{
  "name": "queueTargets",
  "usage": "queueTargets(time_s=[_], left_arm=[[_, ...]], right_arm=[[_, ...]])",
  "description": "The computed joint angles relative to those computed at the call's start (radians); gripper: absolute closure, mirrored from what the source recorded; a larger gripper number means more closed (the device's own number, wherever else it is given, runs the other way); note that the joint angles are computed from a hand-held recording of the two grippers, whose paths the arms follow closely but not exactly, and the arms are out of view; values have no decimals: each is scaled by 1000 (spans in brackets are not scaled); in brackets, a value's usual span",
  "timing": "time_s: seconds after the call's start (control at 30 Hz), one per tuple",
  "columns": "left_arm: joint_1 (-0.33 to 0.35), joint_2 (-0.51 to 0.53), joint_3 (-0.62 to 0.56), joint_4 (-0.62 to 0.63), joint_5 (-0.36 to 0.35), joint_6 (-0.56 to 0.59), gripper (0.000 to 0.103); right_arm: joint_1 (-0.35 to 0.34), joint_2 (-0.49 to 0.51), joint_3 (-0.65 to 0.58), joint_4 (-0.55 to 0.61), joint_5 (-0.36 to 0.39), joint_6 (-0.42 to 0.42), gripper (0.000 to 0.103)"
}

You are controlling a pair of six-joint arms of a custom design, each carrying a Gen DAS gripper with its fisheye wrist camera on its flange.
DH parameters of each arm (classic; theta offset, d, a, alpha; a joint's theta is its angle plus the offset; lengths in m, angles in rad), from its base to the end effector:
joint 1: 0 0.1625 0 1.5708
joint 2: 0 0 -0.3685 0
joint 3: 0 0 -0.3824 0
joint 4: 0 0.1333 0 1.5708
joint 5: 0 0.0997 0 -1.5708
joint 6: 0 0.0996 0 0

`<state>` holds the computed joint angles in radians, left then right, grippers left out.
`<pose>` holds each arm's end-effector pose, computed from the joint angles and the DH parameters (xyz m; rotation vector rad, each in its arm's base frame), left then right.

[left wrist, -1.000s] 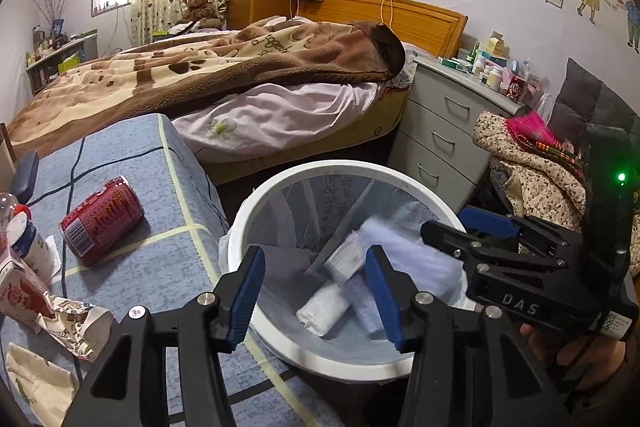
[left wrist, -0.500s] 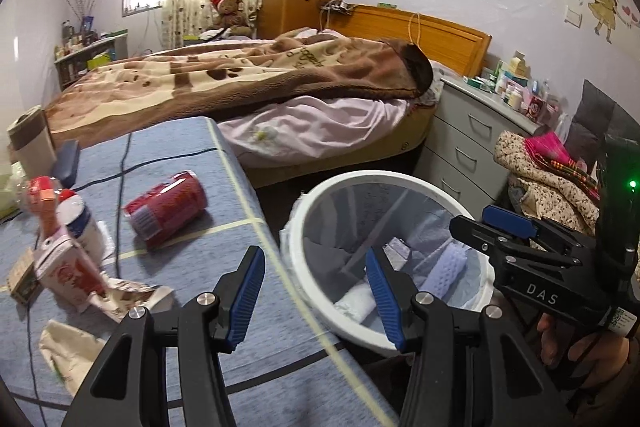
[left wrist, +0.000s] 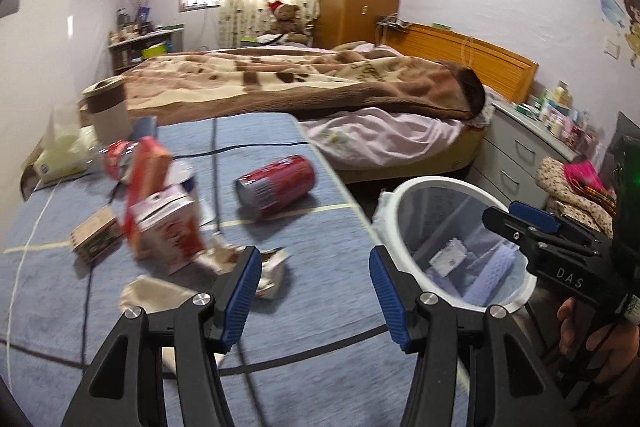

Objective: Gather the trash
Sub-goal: 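Move both open tools back toward the remaining trash on the bed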

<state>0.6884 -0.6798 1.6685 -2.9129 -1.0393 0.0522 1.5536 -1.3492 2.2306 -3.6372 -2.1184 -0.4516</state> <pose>-0.3621 -0.5359 0.0287 1.0998 2.4711 -0.7380 0.0739 -0.4419 0.2873 0.0641 -2.1115 1.2237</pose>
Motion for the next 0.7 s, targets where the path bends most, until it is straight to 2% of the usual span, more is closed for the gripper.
queueTargets(time_s=[0.27,0.37,0.47,0.53,0.63,0.7], left_arm=[[39,-63,60,-20,75,-34,44],[54,-74,67,-12,104,-50,43],[63,-77,90,-60,154,-54,42],[76,-80,92,-45,162,-69,38],[98,-82,86,8,174,-114,38],[115,-80,78,39,152,-158,37]], right_arm=[[24,69,-62,50,25,4,43],[24,96,-104,106,47,35,43],[22,126,-143,142,65,50,43],[26,149,-169,156,58,42,42],[26,182,-218,200,61,39,42],[29,208,-251,215,53,30,42]])
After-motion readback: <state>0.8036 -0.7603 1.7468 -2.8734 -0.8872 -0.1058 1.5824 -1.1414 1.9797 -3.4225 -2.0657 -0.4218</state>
